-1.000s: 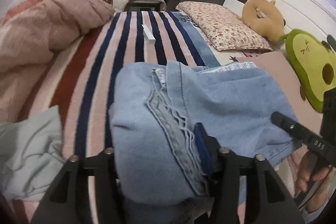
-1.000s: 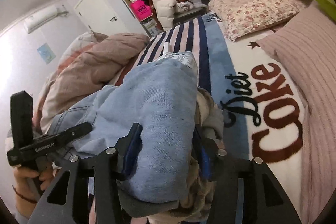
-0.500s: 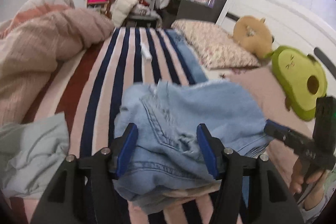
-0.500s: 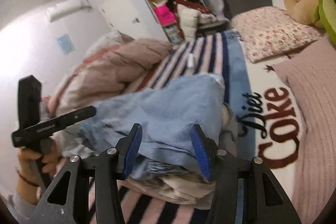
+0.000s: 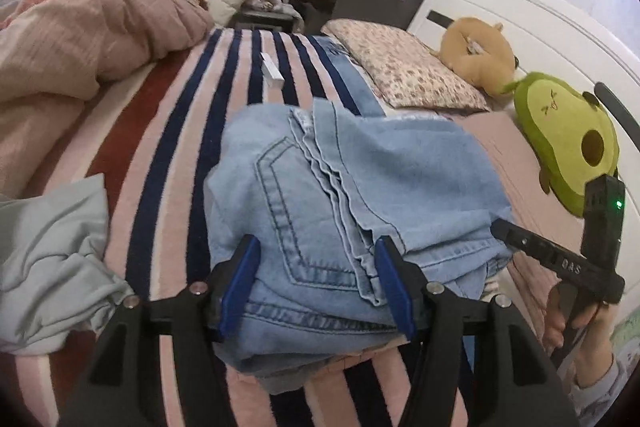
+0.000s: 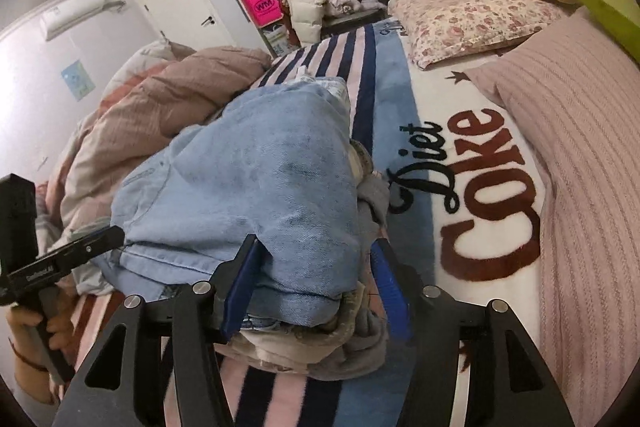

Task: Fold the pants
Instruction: 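Lift the denim bundle with both tools and lay it onto the clothes stack, then open both tools and withdraw them from the stack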

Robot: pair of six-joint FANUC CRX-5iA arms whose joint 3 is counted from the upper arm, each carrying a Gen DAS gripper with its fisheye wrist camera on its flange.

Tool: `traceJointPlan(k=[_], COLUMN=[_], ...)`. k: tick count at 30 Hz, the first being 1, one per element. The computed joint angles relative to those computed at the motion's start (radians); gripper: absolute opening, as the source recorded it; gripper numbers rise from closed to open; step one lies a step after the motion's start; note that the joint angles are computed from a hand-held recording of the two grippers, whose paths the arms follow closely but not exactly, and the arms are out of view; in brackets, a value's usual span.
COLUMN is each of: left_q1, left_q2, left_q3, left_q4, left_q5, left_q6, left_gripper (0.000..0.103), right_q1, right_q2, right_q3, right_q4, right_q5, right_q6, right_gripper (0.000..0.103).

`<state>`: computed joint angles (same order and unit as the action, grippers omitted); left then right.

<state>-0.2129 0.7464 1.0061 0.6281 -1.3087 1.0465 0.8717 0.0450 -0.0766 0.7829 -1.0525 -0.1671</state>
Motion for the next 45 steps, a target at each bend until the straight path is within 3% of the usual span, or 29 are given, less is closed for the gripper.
traceJointPlan(k=[5,11,15,19,24,30,32,35,41,45], left_q1=[-0.014,-0.024,-0.006,0.013,0.045,0.106,0.14,0.208,0.322,0.349], left_q2=[-0.129,-0.257,-0.37,-0.541,-0.799,-1.087,-1.181,-1.282,-1.403,-1.437], left_q3=[-0.173,-0.342,-0.515,-0.739,-1.026,-1.312,-1.392,-1.455,-1.533,-1.56], left_q4=[-0.075,-0.137,-0.063,0.017,0.157,0.39,0.468,0.495,0.532,0.536], left_q5=[0.138,0.252,0.307,0.425,0.585,0.691,0.688,0.639,0.522,0.515], left_q6=[-0.033,-0.031,-0.074,-0.172,-0.365,-0.566,-0.636,-0.652,-0.66,-0.665], left_gripper=[0.062,0.063,0.067,0.074,0.085,0.102,0.102,0.102,0.102,0.102], right_q1=[0.035,0.103,0.167,0.259,0.41,0.588,0.639,0.692,0.747,0.774], right_q2=[0.021,0.044,0.033,0.032,0.058,0.162,0.207,0.275,0.403,0.445], right_q3=[0.038,0.08,0.066,0.082,0.142,0.274,0.317,0.388,0.55,0.587], right_q4=[0.046,0.102,0.146,0.182,0.277,0.402,0.453,0.497,0.486,0.494], right_q5=[-0.065,-0.154,-0.165,-0.218,-0.354,-0.542,-0.609,-0.687,-0.792,-0.832], right_q6=[0.004,0.018,-0.017,-0.028,-0.022,0.042,0.057,0.087,0.134,0.113], right_gripper=[0.051,0.053,0.057,0.058,0.07,0.086,0.092,0.102,0.102,0.102])
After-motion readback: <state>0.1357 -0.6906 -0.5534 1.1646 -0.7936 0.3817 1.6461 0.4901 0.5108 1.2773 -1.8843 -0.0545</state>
